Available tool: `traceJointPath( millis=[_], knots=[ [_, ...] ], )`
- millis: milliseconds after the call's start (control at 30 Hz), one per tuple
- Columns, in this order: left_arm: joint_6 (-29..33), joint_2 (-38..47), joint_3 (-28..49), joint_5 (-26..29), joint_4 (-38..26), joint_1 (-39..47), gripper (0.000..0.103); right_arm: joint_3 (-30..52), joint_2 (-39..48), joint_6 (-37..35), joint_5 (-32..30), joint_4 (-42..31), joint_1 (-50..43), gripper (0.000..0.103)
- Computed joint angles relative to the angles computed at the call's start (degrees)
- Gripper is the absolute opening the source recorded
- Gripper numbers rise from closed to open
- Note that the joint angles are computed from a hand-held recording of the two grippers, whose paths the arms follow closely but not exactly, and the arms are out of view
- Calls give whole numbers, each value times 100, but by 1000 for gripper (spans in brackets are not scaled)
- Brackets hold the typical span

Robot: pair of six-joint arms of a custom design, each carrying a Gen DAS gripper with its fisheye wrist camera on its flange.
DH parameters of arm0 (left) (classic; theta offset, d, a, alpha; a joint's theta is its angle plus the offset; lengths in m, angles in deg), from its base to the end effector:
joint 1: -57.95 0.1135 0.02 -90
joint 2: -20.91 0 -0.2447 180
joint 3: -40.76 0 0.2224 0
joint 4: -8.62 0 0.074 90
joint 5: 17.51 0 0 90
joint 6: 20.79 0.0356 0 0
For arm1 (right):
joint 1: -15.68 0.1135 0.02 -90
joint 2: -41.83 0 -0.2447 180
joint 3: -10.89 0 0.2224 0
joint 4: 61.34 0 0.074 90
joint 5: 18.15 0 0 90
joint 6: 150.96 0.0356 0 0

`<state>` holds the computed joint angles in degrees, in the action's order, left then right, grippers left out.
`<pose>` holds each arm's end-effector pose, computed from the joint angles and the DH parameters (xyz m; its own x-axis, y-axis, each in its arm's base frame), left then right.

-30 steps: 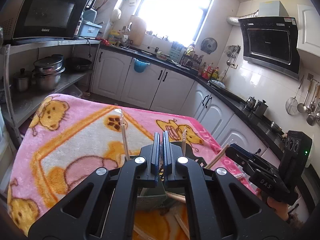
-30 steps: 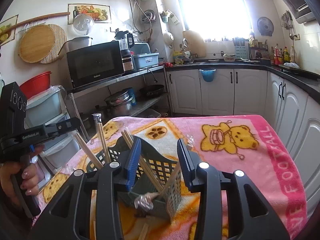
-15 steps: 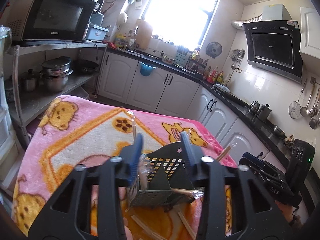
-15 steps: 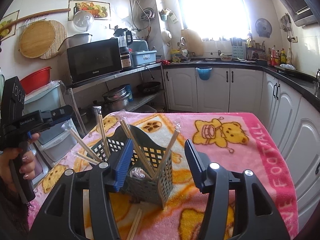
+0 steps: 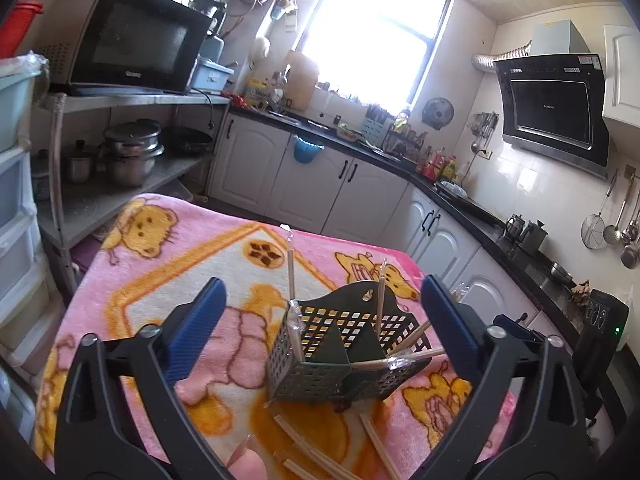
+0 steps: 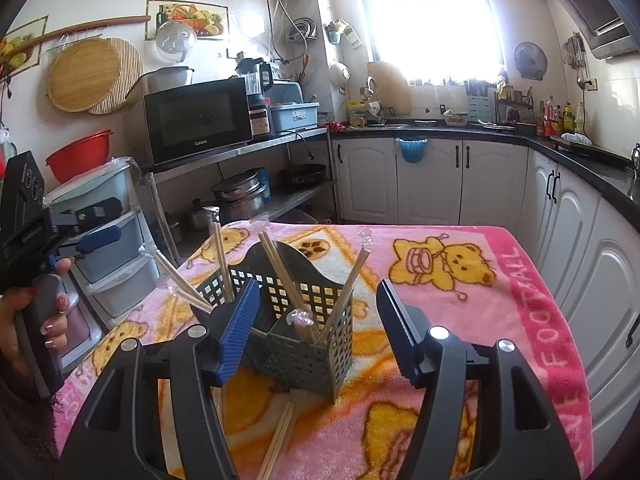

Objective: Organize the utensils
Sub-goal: 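Lower the chopsticks into the caddy and open the right then left tool, then move both open tools back down to the chopsticks on the blanket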

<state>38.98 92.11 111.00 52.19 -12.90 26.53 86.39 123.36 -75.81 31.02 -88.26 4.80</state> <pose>0.2307 -0.1264 0.3004 -0.3904 -0.3149 -0.8651 0.0218 0.9363 -0.3506 0.2890 -0.0318 0.2773 -0.4148 -0.1177 -0.9023 -0.5196 0.8446 0.1287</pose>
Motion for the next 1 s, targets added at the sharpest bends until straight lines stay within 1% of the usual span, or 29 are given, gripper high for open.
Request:
traceJointPath(
  millis=[167,400,567,767,1000],
  knots=[
    [-49,-320,-178,-285,-147,-271,93,-182,-261,-35,-105,-80,-54,61],
    [-94,-543,-378,-797,-240,-817,93,-350,-605,-208,-204,-318,-196,62],
    [-256,-615,-585,-907,-252,-1063,93,-541,-865,-403,-335,-510,-389,63],
    [-619,-567,-836,-1123,-283,-1395,93,-751,-1086,-706,-448,-771,-562,63],
    [-894,-449,-1056,-1132,-274,-1620,93,-1038,-1271,-978,-525,-943,-668,64]
  ],
)
